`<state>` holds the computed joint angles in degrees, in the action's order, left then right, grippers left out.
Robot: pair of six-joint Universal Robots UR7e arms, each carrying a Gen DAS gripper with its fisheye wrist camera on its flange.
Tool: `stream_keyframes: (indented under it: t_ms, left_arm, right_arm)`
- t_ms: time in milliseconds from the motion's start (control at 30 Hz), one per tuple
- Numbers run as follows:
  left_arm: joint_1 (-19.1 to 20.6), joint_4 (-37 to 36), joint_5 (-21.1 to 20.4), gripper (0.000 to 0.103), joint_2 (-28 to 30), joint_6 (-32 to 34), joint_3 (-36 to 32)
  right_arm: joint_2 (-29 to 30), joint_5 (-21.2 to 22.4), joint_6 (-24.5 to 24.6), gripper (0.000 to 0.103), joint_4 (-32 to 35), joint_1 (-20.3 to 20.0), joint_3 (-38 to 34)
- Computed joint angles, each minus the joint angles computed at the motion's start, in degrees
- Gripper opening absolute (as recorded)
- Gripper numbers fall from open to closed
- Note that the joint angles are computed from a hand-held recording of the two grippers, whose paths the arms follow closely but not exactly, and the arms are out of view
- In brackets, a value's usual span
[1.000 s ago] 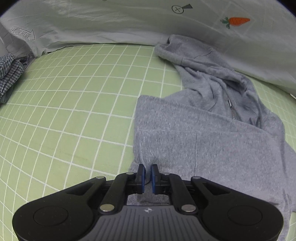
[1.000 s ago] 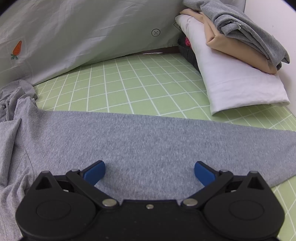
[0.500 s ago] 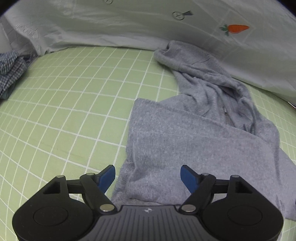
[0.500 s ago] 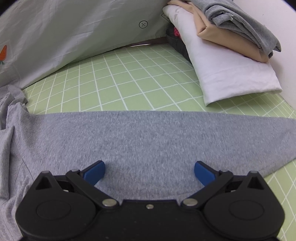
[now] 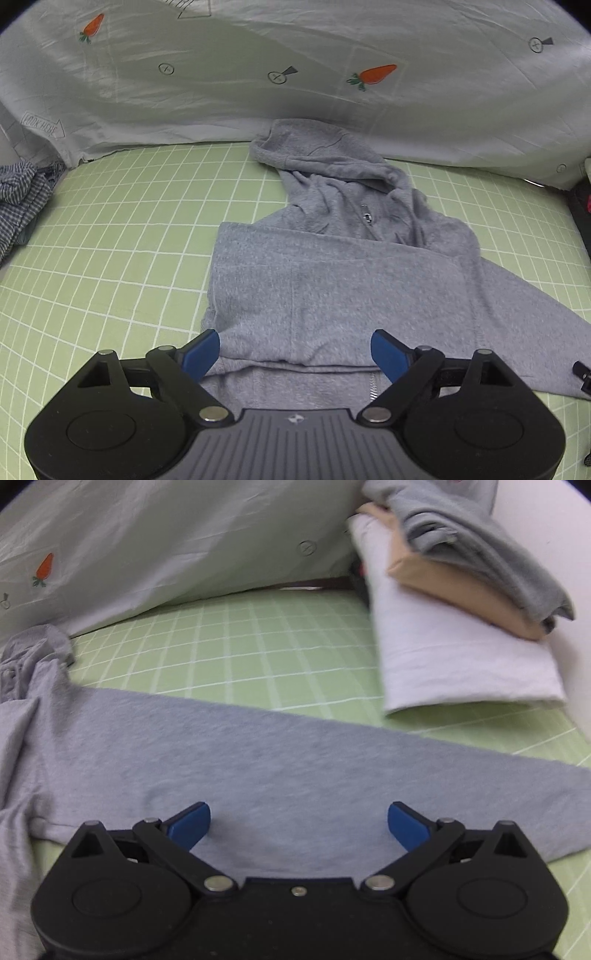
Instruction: Fold clothes
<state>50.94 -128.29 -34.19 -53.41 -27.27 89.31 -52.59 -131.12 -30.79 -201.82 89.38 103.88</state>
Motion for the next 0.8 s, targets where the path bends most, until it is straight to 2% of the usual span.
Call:
stream_keyframes:
  t_ms: [67, 133, 267, 367, 600, 733, 800]
  left_arm:
    - [-0.63, 1.15, 0.44, 0.089, 0.37, -0.61, -0.65]
    - [-1.24, 2.57, 1.24, 0.090, 1.28, -1.04, -1.76]
    - [-2.20, 3.93, 2.06, 0.090, 3.16, -0.74, -3.37]
    - [-2.88, 6.27, 1.52, 0.090, 4.21, -2.31, -4.62]
    - [-3.80, 9.08, 0.11, 0.090, 5.67, -4.76, -5.79]
    - [-4.16, 11.40, -0.27, 0.090, 6.61, -5.59, -6.75]
    - [-4.41, 12.10, -0.07, 0.090, 6.95, -5.05, -7.01]
  right_arm:
    - [-0.41, -0.86, -2.56, 0.103, -4.16, -1.26, -0.11]
    - [-1.24, -1.55, -2.81, 0.103, -7.07, -2.94, -0.40]
    - [-3.29, -2.16, 0.71, 0.103, -8.99, -7.00, -1.85]
    - [-4.03, -3.48, -1.18, 0.103, -10.98, -9.43, -3.42]
    - [-6.73, -3.38, -2.13, 0.103, -11.46, -14.20, -4.09]
    - [-9.86, 0.97, 4.51, 0.103, -8.37, -16.64, -1.96]
    - [-10.22, 2.56, 6.50, 0.103, -9.29, -17.44, -1.30]
